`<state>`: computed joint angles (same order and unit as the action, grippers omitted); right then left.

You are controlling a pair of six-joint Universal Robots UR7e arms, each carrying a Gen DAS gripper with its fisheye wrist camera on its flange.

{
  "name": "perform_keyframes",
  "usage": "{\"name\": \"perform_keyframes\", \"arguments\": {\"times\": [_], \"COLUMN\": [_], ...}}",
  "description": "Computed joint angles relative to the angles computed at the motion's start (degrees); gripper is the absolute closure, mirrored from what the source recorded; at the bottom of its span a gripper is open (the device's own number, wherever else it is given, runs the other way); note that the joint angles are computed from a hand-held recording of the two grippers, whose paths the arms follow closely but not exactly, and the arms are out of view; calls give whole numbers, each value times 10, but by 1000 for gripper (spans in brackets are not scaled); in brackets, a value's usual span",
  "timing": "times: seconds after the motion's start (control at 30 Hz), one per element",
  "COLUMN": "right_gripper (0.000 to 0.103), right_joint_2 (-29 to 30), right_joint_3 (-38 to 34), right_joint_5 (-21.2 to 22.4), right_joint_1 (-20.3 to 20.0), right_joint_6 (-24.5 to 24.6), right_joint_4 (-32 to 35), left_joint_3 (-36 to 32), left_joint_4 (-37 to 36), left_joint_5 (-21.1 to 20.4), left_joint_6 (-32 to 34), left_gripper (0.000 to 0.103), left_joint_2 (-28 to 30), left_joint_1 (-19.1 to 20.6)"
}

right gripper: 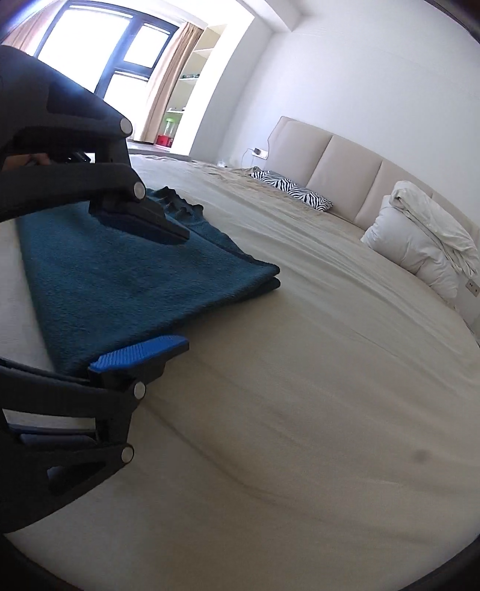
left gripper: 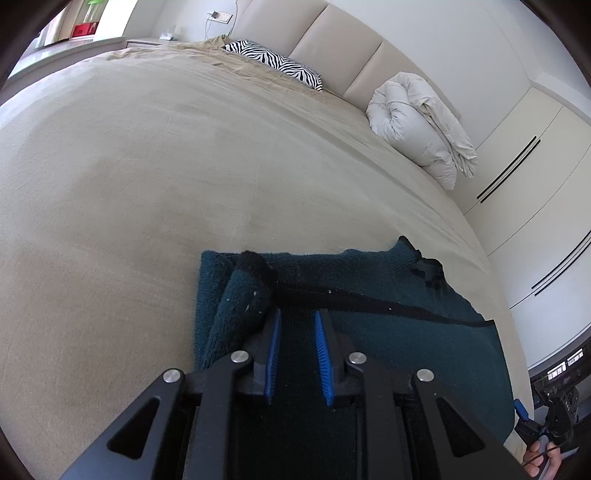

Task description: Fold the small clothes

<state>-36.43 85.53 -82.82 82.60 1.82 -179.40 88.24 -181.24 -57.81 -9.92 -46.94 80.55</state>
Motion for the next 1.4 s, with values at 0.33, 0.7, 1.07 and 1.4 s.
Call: {"name": "perform_keyframes", "arguments": {"times": [0.33, 0.7, 1.07, 1.4], "right_gripper": [36, 36, 36, 36], "right_joint_2": [-100, -103, -59, 74], "right_joint_3": [152, 191, 113, -83], "right_joint_5": [35, 64, 81, 64], "right_joint_1": [20, 49, 95, 132], "right_joint_6": [-124, -185, -194, -148], "right_joint_4": [22, 77, 177, 303], "left_joint_3": [207, 230, 195, 203], "left_joint_4": [-63, -62, -54, -86], "left_joint_5": [9, -144, -302, -299], "left_joint_6": [-105, -192, -247, -245], "left_gripper": [26, 30, 58, 88], "left_joint_2": [-123, -123, -106, -98], "left_joint_1": [-44, 0, 53, 57]}}
